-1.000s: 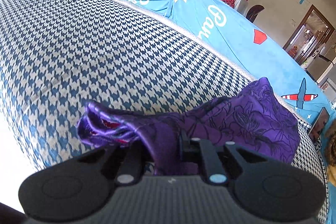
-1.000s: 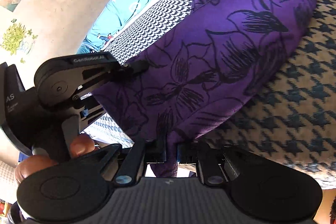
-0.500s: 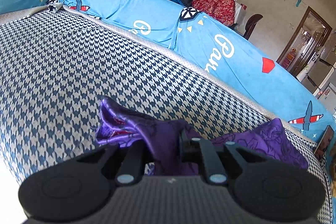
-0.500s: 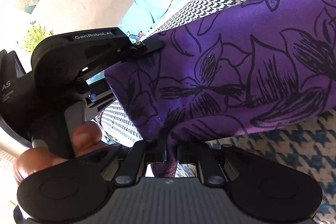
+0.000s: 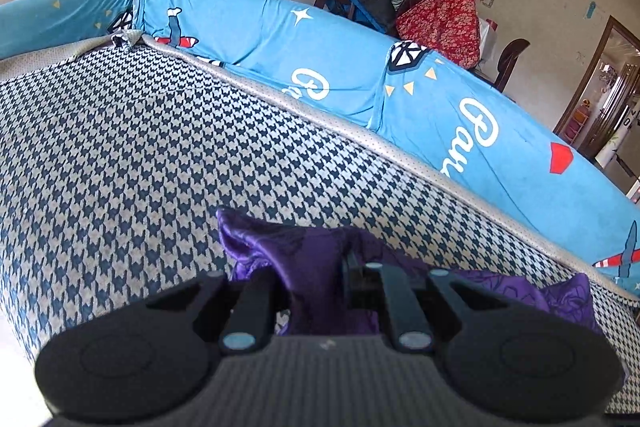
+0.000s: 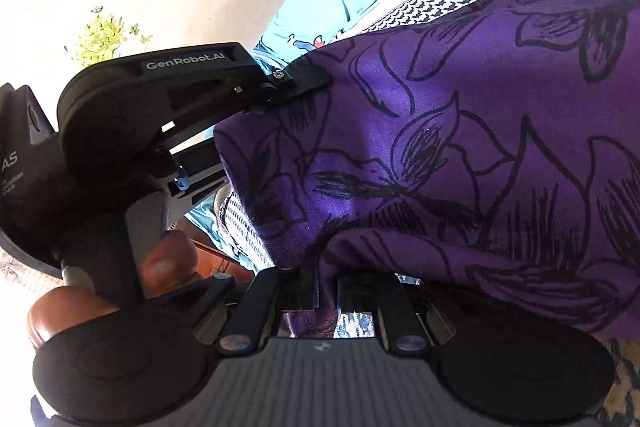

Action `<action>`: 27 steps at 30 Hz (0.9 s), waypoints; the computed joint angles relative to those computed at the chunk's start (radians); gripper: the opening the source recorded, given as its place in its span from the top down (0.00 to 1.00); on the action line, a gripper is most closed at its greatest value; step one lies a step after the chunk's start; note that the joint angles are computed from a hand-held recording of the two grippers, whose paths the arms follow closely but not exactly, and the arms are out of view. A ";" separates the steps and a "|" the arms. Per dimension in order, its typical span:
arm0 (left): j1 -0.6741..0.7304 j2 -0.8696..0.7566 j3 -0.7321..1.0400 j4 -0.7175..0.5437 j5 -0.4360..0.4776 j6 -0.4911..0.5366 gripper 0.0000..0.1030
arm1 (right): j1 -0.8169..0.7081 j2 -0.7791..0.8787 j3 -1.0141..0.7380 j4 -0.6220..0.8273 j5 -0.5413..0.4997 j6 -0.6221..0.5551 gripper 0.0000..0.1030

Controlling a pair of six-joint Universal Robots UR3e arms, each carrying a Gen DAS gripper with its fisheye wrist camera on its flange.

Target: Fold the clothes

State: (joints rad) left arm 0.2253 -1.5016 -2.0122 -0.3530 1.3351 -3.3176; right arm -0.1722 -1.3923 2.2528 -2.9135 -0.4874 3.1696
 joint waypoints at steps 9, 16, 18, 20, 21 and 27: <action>-0.101 -0.135 0.123 -0.173 0.405 -0.072 0.43 | 0.064 -0.028 -0.059 0.190 -0.182 -0.021 0.68; 0.022 0.004 0.004 -0.134 0.379 -0.161 0.24 | 0.015 -0.268 0.039 0.346 -0.198 -0.174 0.46; 0.037 0.031 -0.015 -0.122 0.384 -0.184 0.20 | -0.005 -0.273 0.009 0.403 -0.191 -0.202 0.46; 0.040 0.052 -0.028 -0.112 0.393 -0.200 0.16 | -0.019 -0.276 -0.007 0.437 -0.187 -0.226 0.45; 0.033 0.063 -0.031 -0.114 0.406 -0.205 0.16 | -0.027 -0.292 -0.009 0.458 -0.191 -0.238 0.45; 0.003 0.082 -0.038 -0.085 0.414 -0.223 0.13 | -0.132 -0.437 0.011 0.642 -0.180 -0.370 0.38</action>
State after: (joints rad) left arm 0.2283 -1.4191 -2.0500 -0.4384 1.7490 -3.5407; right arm -0.3038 -1.8292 2.2643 -2.2712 -0.6677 2.8000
